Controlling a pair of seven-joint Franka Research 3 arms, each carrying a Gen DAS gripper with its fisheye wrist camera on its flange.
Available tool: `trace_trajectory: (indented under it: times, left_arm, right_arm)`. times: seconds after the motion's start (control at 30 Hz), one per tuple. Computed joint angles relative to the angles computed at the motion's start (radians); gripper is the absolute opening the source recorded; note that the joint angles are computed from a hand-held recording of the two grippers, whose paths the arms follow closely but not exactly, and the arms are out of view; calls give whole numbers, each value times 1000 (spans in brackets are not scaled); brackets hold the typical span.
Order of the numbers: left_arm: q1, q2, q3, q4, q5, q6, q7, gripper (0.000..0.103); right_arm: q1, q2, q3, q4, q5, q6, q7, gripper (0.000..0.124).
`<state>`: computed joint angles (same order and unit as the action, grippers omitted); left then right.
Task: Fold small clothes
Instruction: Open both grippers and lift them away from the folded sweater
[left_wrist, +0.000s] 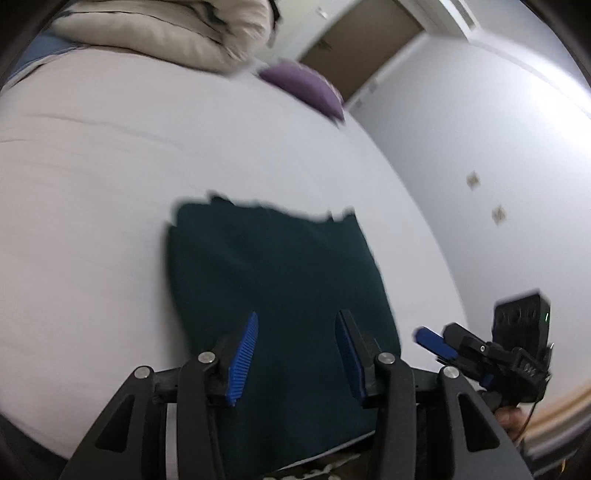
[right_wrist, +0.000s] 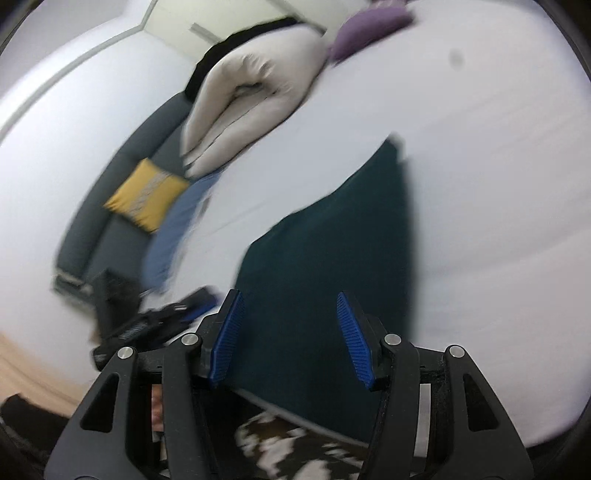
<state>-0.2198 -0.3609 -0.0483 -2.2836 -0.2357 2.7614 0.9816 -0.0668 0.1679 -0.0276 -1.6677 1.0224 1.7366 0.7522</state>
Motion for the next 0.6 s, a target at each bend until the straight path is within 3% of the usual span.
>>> trace_trajectory:
  times: [0.07,0.13,0.23,0.33,0.4,0.5,0.53,0.6]
  left_arm:
    - [-13,38,6,4,-25,-26,6,46]
    - [-42,55,27,-21,-104,18,56,44]
    - [-43,48,26,-33,-127,39,87,44]
    - [-33,15,25,-56,-137,32,91,44]
    - [6,5,-14,-50,-71,24,34,45]
    - [66,-7,-74,-30,72,7,-64,53]
    - [70,-5,-79,-26,99,7,-82,60]
    - [69,9,-73,-15,130,-7,-105,63]
  right_arm:
    - [5,39,7,22,-39,-59,17,52]
    - [24,57,9,7,-132,-44,37,46]
    - [-4,73,5,-30,-104,-48,-16,34]
    - [-15,79,3,-1,-124,-82,7,36]
    - [-9,62,3,11,-152,-73,17,36]
    - [-13,37,11,36,-90,-52,-27,39]
    - [-14,42,13,59,-65,-52,-29,49]
    - [-4,58,22,98,-19,-4,-7,66]
